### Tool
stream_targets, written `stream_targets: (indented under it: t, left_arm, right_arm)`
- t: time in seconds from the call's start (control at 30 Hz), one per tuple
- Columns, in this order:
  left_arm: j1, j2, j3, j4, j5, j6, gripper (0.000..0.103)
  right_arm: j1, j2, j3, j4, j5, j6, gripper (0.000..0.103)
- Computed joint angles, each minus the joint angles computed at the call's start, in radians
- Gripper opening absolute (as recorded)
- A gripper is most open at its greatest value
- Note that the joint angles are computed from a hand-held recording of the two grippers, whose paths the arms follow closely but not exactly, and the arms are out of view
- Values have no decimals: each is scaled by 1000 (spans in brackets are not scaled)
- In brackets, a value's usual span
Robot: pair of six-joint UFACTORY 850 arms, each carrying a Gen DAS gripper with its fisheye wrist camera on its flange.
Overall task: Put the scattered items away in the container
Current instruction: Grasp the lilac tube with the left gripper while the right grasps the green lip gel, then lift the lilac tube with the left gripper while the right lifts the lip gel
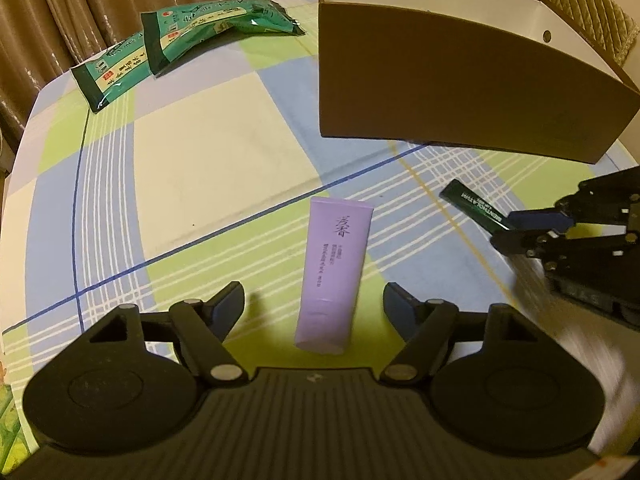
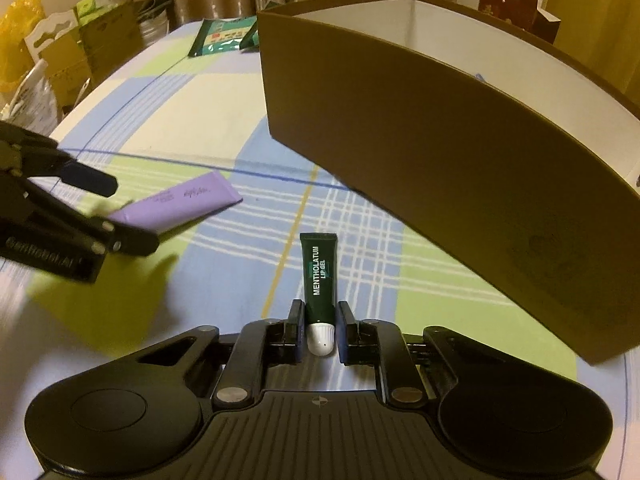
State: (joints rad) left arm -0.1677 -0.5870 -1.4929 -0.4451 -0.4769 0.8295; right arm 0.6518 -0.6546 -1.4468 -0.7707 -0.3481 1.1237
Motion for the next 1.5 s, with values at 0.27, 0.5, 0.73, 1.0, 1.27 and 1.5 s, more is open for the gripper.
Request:
stream_targets:
  t: [0.27, 0.5, 0.73, 1.0, 1.27, 1.5]
  left_arm:
    - [1, -16, -9, 9, -29, -53, 33]
    - [-2, 29, 48, -101, -90, -34, 24]
    - [-20, 76, 115, -135, -89, -10, 25]
    - [-38, 49, 81, -80, -71, -34, 31]
    - [-77, 71, 119, -7, -8, -57, 28]
    - [-86, 104, 163, -27, 5, -57, 26]
  right_arm:
    - [-4, 70, 96, 4, 9, 40, 13]
    - [-2, 141, 191, -22, 9, 108, 13]
    - [-3, 161, 218, -5, 16, 108, 64]
    - [5, 141, 205, -139, 20, 198, 60]
    - [10, 144, 204, -124, 42, 136, 13]
    - [-1, 186, 246, 58, 70, -1, 12]
